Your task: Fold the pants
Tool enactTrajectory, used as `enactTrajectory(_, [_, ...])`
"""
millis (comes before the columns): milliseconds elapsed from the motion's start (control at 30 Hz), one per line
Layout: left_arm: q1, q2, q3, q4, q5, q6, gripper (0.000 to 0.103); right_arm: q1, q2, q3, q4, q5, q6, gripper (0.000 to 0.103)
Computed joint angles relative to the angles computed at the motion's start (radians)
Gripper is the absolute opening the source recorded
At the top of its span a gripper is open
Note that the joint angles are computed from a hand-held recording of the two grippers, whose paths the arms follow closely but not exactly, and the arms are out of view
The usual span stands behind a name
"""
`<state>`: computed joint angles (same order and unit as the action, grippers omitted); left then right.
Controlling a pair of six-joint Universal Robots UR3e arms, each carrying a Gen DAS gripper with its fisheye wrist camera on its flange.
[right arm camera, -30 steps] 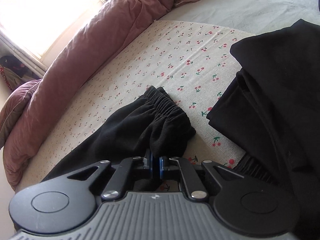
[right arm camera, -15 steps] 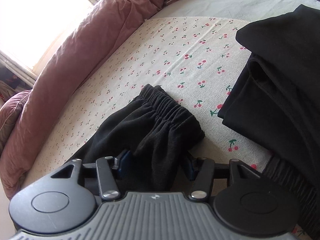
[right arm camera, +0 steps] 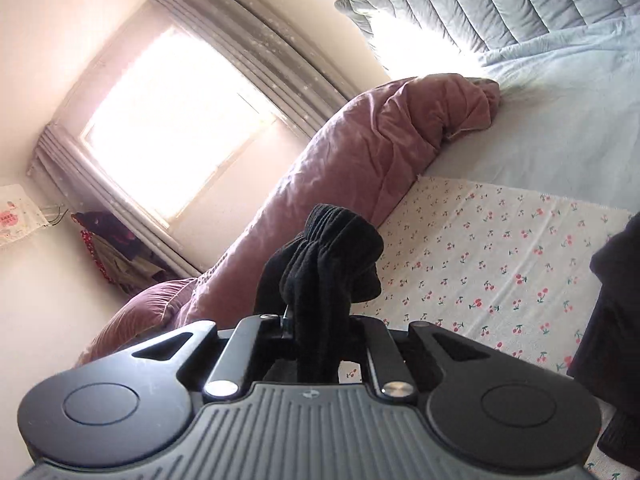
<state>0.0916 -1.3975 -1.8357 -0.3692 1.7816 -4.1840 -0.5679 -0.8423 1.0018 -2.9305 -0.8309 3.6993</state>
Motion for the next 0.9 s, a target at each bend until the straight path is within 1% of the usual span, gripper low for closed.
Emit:
enactTrajectory(33, [0.003, 0.019, -0.06, 0.022, 0.001, 0.004, 0.016, -0.008, -0.043, 0.083, -0.029, -0.01, -0.028, 0.012])
enactTrajectory(67, [0.018, 0.018, -0.126, 0.057, -0.024, 0.02, 0.017, -0.015, -0.084, 0.168, -0.016, -0.026, -0.081, 0.012])
enactTrajectory(100, [0.048, 0.017, -0.195, 0.089, -0.089, 0.057, 0.017, -0.021, -0.098, 0.215, 0.026, -0.035, -0.131, 0.012])
enactTrajectory(133, [0.092, -0.018, -0.251, 0.14, -0.181, 0.083, 0.018, -0.016, -0.078, 0.22, 0.088, -0.069, -0.171, 0.012])
enactTrajectory(167, [0.128, -0.082, -0.295, 0.199, -0.262, 0.081, 0.018, 0.002, -0.022, 0.183, 0.127, -0.126, -0.174, 0.012])
enactTrajectory(200, [0.137, -0.147, -0.306, 0.233, -0.287, 0.078, 0.018, 0.012, 0.034, 0.139, 0.167, -0.165, -0.172, 0.012])
enactTrajectory(233, [0.123, -0.203, -0.299, 0.263, -0.268, 0.089, 0.018, 0.023, 0.106, 0.069, 0.222, -0.199, -0.182, 0.012])
enactTrajectory(267, [0.102, -0.224, -0.3, 0.306, -0.233, 0.098, 0.019, 0.03, 0.159, -0.011, 0.309, -0.215, -0.194, 0.012])
enactTrajectory(300, [0.091, -0.224, -0.297, 0.32, -0.215, 0.101, 0.02, 0.025, 0.184, -0.051, 0.354, -0.204, -0.2, 0.012])
enactTrajectory(367, [0.081, -0.223, -0.288, 0.332, -0.202, 0.109, 0.022, 0.008, 0.187, -0.05, 0.339, -0.157, -0.199, 0.012])
enactTrajectory(400, [0.08, -0.224, -0.271, 0.305, -0.2, 0.113, 0.023, 0.005, 0.182, -0.04, 0.323, -0.146, -0.196, 0.012])
enactTrajectory(433, [0.085, -0.222, -0.265, 0.278, -0.204, 0.117, 0.023, 0.007, 0.171, -0.015, 0.3, -0.146, -0.194, 0.012])
enactTrajectory(467, [0.085, -0.217, -0.267, 0.265, -0.206, 0.123, 0.024, 0.015, 0.172, -0.021, 0.312, -0.165, -0.205, 0.013])
enactTrajectory(533, [0.082, -0.21, -0.303, 0.313, -0.207, 0.132, 0.025, 0.026, 0.171, -0.036, 0.371, -0.201, -0.23, 0.014])
enactTrajectory(600, [0.082, -0.194, -0.33, 0.325, -0.207, 0.133, 0.027, 0.009, 0.152, -0.01, 0.394, -0.189, -0.245, 0.02])
enactTrajectory(633, [0.072, -0.185, -0.326, 0.307, -0.199, 0.128, 0.027, 0.003, 0.152, -0.022, 0.423, -0.188, -0.255, 0.023])
enactTrajectory(667, [0.066, -0.168, -0.33, 0.283, -0.197, 0.131, 0.03, 0.002, 0.129, -0.014, 0.459, -0.199, -0.271, 0.03])
enactTrajectory(700, [0.06, -0.149, -0.312, 0.225, -0.197, 0.138, 0.035, 0.005, 0.095, 0.004, 0.486, -0.233, -0.291, 0.033])
enactTrajectory(733, [0.061, -0.123, -0.305, 0.168, -0.206, 0.149, 0.037, 0.022, 0.05, 0.034, 0.488, -0.301, -0.317, 0.038])
enactTrajectory(767, [0.075, -0.084, -0.305, 0.105, -0.235, 0.17, 0.042, 0.054, 0.004, 0.073, 0.456, -0.406, -0.345, 0.056])
enactTrajectory(800, [0.095, -0.041, -0.318, 0.064, -0.265, 0.187, 0.045, 0.085, -0.044, 0.132, 0.392, -0.498, -0.388, 0.069])
enactTrajectory(867, [0.132, 0.057, -0.367, 0.03, -0.301, 0.197, 0.046, 0.139, -0.115, 0.228, 0.242, -0.618, -0.497, 0.074])
enactTrajectory(900, [0.143, 0.113, -0.378, 0.0, -0.292, 0.184, 0.046, 0.167, -0.127, 0.237, 0.194, -0.674, -0.511, 0.074])
